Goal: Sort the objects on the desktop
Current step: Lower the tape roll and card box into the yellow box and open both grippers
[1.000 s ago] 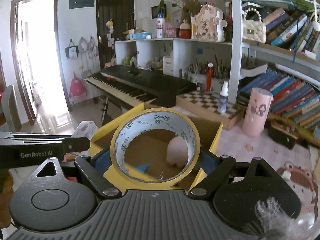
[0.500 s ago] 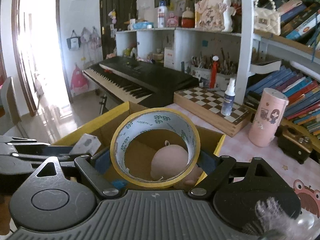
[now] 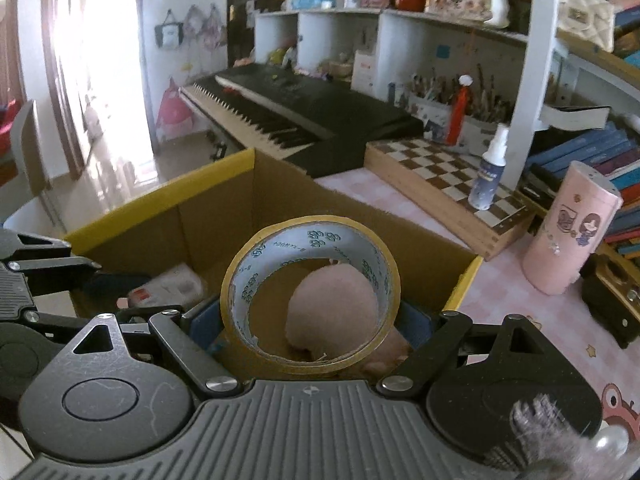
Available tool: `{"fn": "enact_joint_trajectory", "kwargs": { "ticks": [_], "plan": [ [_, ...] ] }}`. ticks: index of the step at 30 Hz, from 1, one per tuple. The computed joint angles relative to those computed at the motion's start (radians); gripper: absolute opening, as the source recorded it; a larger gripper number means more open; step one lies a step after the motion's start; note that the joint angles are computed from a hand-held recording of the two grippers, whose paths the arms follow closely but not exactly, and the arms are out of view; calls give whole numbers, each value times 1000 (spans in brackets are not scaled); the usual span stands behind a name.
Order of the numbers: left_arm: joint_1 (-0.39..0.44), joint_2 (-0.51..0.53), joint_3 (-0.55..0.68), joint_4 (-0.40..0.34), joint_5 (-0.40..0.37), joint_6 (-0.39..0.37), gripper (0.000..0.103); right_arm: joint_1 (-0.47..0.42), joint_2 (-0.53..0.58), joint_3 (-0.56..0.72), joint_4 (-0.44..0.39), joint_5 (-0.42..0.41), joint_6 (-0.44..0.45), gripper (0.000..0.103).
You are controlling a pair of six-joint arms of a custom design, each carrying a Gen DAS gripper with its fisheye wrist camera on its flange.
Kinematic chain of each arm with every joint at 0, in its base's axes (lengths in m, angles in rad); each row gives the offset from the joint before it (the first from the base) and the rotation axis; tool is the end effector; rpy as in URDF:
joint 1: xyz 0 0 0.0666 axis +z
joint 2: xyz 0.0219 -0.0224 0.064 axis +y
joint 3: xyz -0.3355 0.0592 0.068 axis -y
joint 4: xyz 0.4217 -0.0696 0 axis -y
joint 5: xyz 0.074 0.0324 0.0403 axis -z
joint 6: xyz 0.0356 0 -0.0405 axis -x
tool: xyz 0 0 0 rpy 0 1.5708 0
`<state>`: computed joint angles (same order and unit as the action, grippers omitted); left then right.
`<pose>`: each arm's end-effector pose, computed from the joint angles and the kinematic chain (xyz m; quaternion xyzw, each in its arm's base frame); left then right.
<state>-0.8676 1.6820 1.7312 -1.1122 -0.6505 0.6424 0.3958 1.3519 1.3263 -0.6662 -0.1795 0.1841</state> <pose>0.4025 -0.4421 0.3877 0.0233 0.9204 0.0621 0.3853 0.4783 0.2063 0.3924 -0.2942 0.8528 0.1254 0.4128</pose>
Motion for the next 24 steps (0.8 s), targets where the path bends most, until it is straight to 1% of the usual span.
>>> {"fn": "enact_joint_trajectory", "kwargs": {
  "ticks": [4, 8, 10, 11, 13, 16, 18, 20, 24],
  "plan": [
    [4, 22, 24, -16, 2, 0, 29, -9, 38, 36, -38, -25, 6, 88],
    [6, 35, 39, -30, 12, 1, 33, -11, 68, 71, -72, -29, 37, 88],
    [7, 36, 39, -25, 18, -1, 39, -10, 83, 93, -96, -30, 61, 88],
    [7, 36, 39, -19, 24, -4, 47, -9, 89, 100, -106, -27, 75, 88],
    [3, 43, 47, -33, 5, 6, 51, -8, 97, 111, -121, -28, 92, 89],
    [-1, 41, 44, -41, -24, 21, 65, -11, 99, 115, -125, -42, 79, 89],
    [-3, 32, 35, -38, -44, 33, 78, -13, 96, 115, -125, -47, 56, 89],
    [-6, 14, 17, -12, -61, 35, 83, -16, 86, 109, -113, -50, 38, 90],
    [-19, -5, 1, 18, -103, 20, 91, -18, 51, 86, -78, -41, 7, 90]
  ]
}}
